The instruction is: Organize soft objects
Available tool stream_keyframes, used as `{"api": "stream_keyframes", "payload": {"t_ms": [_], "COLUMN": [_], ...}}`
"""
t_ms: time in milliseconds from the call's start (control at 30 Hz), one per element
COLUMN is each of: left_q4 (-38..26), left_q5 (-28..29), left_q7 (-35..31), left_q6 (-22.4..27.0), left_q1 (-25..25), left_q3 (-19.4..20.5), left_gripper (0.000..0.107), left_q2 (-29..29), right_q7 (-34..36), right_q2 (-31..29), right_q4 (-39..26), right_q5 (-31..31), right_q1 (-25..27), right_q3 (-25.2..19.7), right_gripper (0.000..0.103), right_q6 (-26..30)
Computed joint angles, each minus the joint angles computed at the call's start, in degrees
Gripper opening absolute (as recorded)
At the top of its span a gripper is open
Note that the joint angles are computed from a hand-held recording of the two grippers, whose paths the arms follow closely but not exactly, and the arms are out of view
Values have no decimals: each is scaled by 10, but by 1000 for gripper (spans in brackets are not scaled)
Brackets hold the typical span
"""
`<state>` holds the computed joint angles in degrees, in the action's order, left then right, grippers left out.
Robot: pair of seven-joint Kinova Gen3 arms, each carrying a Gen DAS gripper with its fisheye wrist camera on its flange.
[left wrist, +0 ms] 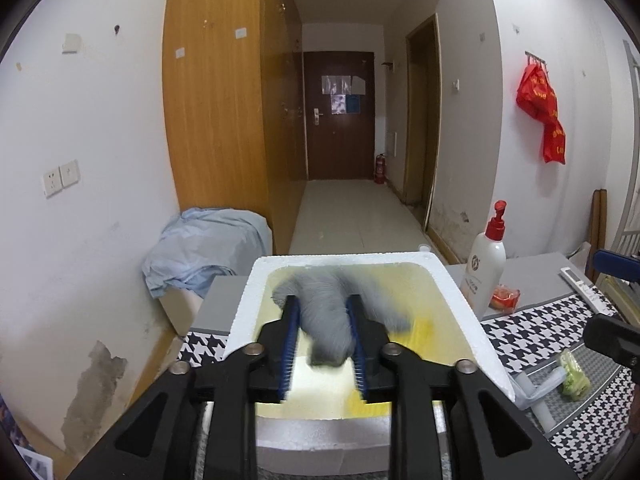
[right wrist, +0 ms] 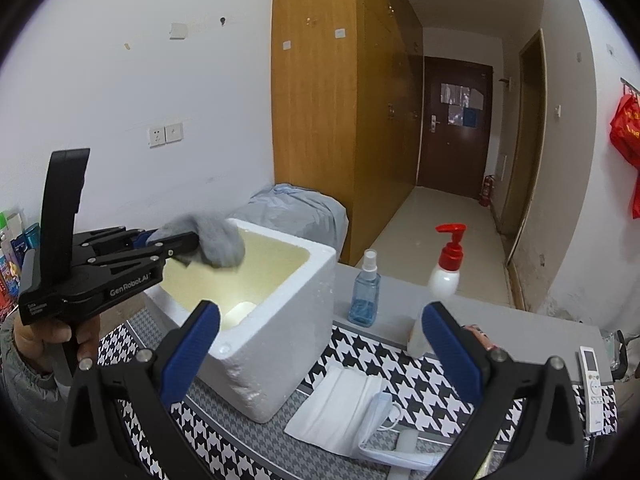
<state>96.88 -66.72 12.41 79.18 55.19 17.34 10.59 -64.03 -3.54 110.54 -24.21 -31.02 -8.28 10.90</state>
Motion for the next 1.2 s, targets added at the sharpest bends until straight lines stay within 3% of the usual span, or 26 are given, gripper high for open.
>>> {"api": "stream_keyframes", "payload": {"t_ms": [33,67,133,267,533,733,967,1200], "left_q4": [-1,-1,-1,8,3,-13,-38,-56], "left_q5": [0,-1,-10,-32,-56,-71,-85,-99], "left_q7": [1,5,20,45,69,76,73,71], "left_q6": [-2,-1,12,20,34,65,101,117], "left_q1": [-1,0,7,20,39,69,109,140], "left_q3": [-1,-1,0,3,18,16,10,4], "left_gripper": [44,61,77,97,102,102,102,102], "left_q2": [0,0,5,4,4,22,42,58], "right_q7": [11,22,50,86,141,179,153,98], "right_q2": [-1,-2,-4,-9,-28,-51,-79,-109], "right_q4": [2,3,7,14,35,55,81,107], "right_q5": [-11,-22,-49,-85,-144,-173,-142,-88], "right_q1": [-4,-8,-17,-27,-59,-117,-167,-147], "right_q3": [6,12,24,40,83,142,183,166], "right_gripper": [102,102,102,102,102,102,102,102], "right_q6": [-1,0,-1,-7,-18,-25,-50,-66]}}
